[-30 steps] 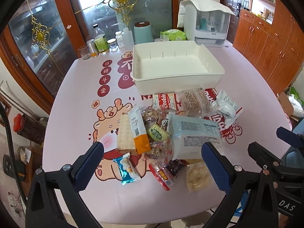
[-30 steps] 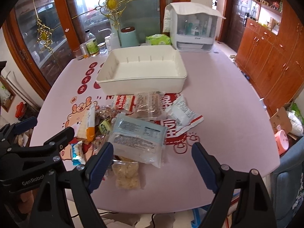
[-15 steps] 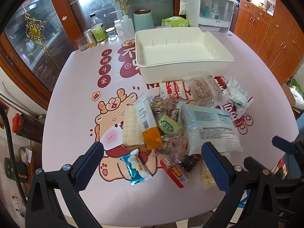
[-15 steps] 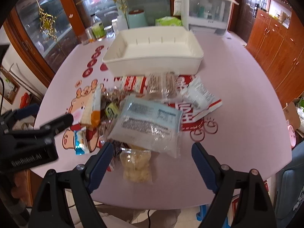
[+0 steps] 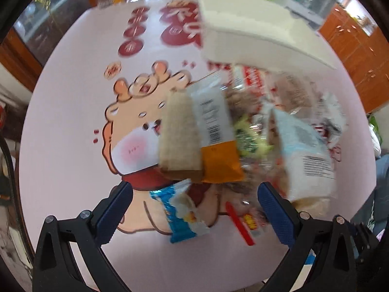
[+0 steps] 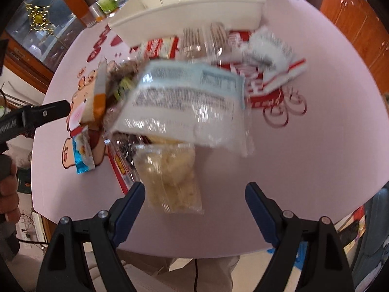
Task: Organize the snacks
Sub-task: 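Grasp the clear bag of puffed snacks with the right gripper while the left grasps the orange bar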
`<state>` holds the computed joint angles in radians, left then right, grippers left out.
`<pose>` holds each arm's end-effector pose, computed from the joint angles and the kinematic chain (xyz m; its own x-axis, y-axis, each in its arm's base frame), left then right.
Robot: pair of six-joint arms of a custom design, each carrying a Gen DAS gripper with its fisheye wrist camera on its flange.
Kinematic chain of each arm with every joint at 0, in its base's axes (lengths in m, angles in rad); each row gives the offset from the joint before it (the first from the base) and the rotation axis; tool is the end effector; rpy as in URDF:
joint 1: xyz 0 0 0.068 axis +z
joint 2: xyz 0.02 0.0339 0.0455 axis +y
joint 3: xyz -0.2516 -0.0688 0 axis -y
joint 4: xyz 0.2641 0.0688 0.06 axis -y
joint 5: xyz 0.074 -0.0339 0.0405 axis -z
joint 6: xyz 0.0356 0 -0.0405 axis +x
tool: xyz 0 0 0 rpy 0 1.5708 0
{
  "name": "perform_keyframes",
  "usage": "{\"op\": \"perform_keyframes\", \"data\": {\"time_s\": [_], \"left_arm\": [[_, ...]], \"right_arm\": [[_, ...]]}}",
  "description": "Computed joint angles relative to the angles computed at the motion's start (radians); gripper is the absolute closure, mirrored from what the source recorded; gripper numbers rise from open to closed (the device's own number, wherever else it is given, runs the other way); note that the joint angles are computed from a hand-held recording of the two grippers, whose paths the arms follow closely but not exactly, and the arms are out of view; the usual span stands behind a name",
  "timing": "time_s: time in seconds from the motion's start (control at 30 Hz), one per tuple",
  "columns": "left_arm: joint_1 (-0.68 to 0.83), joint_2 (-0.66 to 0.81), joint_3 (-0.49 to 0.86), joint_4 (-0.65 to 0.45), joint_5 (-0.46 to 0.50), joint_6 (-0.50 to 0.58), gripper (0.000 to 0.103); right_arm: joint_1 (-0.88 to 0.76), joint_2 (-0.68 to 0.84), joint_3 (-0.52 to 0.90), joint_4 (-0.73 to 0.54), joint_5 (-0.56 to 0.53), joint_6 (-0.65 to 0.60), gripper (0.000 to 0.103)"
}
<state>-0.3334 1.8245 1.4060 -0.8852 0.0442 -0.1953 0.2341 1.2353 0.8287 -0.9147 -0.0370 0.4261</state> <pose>0.3564 -0.1251 0.1989 -0.9597 0.1272 -0.2506 0.1547 0.9836 -0.0930 0.2239 0.0548 0.1955 -0.9578 0.1962 -0.2100 0.1704 0.9761 0.1347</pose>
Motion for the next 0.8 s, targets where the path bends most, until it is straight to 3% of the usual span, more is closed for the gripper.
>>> {"op": "perform_keyframes", "data": {"time_s": [0.33,0.43,0.57,0.67,0.7,0.73,0.8], "left_arm": [[0.034,0.174,0.124,0.047,0.052,-0.012,0.001],[0.029,0.243,0.196,0.042,0.055,-0.037,0.002],[0.028,0.321,0.276,0.033,0.092,-0.069,0.014],[0.027,0.331,0.278,0.069,0.083,-0.069,0.037],[0.027,0.324,0.271,0.089,0.086,-0.055,0.069],[0.028,0.336,0.289,0.080,0.097,-0.042,0.086],[0.036,0.353,0.309,0.066,0.125,-0.039,0.087]], "right_arm": [[0.056,0.053,-0.102,0.166,-0.025,0.100,0.019],[0.076,0.069,-0.112,0.198,-0.012,0.124,0.026],[0.104,0.086,-0.114,0.245,0.007,0.152,0.039],[0.122,0.108,-0.114,0.274,0.027,0.165,0.048],[0.129,0.112,-0.110,0.277,0.037,0.170,0.049],[0.135,0.117,-0.106,0.283,0.044,0.177,0.050],[0.140,0.113,-0.105,0.284,0.051,0.182,0.053]]}}
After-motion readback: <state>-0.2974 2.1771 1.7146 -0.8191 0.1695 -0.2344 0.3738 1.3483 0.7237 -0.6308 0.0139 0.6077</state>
